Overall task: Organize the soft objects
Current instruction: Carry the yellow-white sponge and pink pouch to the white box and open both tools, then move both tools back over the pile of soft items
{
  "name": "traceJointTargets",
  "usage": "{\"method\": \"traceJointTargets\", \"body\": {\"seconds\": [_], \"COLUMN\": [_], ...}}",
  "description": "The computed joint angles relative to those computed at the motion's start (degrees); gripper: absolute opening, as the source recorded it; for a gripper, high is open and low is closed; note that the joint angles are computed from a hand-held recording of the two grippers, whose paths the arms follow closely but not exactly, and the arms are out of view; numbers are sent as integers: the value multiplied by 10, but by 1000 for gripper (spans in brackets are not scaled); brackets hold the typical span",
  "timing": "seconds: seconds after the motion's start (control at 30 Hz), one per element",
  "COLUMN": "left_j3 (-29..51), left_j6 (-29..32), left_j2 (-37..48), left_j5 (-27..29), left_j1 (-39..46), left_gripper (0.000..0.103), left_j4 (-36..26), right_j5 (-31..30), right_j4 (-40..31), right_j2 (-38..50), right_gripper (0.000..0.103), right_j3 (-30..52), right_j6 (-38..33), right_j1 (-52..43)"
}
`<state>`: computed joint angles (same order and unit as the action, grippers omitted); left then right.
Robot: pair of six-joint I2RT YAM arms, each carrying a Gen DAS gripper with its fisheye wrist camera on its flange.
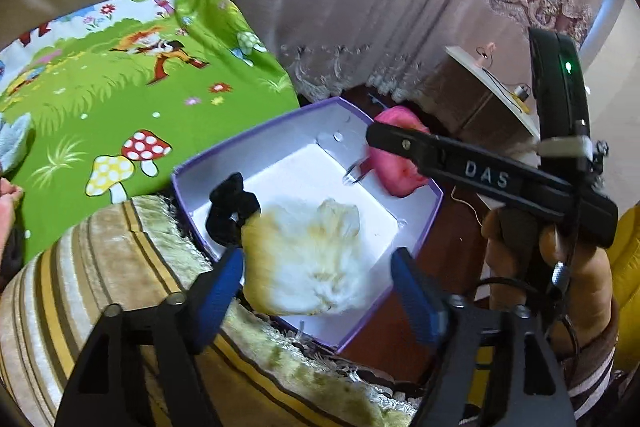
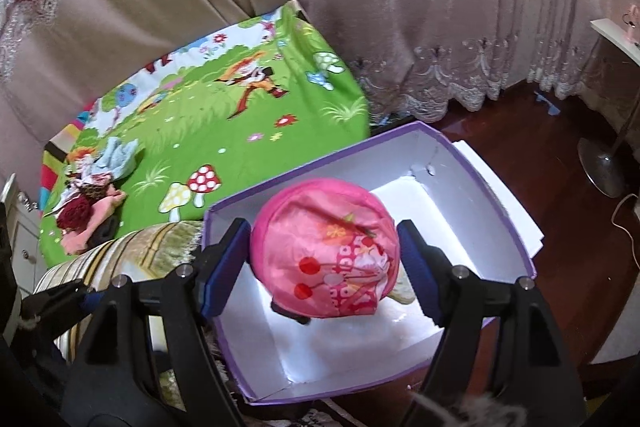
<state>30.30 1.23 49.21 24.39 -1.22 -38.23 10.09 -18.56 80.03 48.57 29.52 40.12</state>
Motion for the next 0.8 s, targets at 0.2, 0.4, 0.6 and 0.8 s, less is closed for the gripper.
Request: {"method": "traceJointTargets", "body": {"seconds": [0.2,0.4,0.6,0.8], "left_j3": [5,14,22,15], "left_j6": [1,35,95,183], "left_j2": [-2,-39,-80,-132], "left_j5": [4,14,67,78], "left_j1": [20,94,203,310], "left_gripper": [82,82,87,87], "left_j4": [-15,-33,-44,-27], "right_j5": [-7,-5,-2,-4], "right_j4": [5,3,-6,-16], "right_j2": [3,9,24,48], "right_gripper": [81,81,81,81], "right_j3": [-2,6,27,62], "right_j6": [5,3,1,-7], "right_j1": [2,14,31,59]}}
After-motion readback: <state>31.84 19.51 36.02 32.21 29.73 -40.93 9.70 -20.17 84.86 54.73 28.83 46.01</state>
